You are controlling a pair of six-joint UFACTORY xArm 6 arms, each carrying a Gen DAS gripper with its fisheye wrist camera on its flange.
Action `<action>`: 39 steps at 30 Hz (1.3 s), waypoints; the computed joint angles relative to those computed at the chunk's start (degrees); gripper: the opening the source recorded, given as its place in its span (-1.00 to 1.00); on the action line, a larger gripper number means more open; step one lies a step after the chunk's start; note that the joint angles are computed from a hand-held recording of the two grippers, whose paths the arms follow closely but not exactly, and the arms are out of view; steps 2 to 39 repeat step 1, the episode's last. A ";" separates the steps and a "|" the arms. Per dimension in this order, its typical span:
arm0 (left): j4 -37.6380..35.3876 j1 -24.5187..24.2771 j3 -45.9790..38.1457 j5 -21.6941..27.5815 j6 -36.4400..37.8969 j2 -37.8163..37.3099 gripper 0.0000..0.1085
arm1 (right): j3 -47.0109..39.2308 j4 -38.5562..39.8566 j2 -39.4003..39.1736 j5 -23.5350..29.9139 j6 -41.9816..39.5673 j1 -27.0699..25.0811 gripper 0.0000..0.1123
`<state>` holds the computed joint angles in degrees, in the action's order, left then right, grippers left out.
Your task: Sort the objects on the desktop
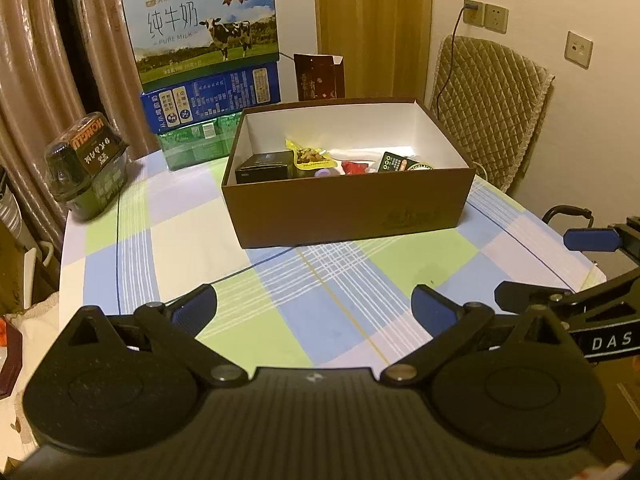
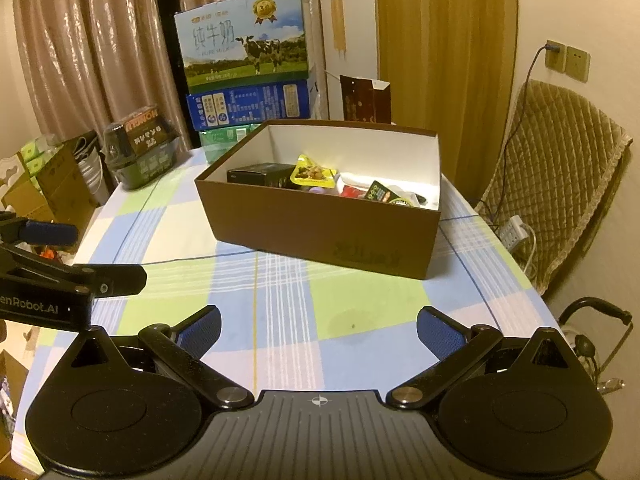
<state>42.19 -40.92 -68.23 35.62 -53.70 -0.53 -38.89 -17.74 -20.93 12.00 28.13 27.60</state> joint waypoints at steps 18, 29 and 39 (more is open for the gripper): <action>-0.42 0.09 -0.05 -0.23 0.22 0.13 0.88 | -0.12 -0.07 0.17 0.02 0.11 0.02 0.80; -0.42 0.09 -0.05 -0.23 0.22 0.13 0.88 | -0.12 -0.07 0.17 0.02 0.11 0.02 0.80; -0.42 0.09 -0.05 -0.23 0.22 0.13 0.88 | -0.12 -0.07 0.17 0.02 0.11 0.02 0.80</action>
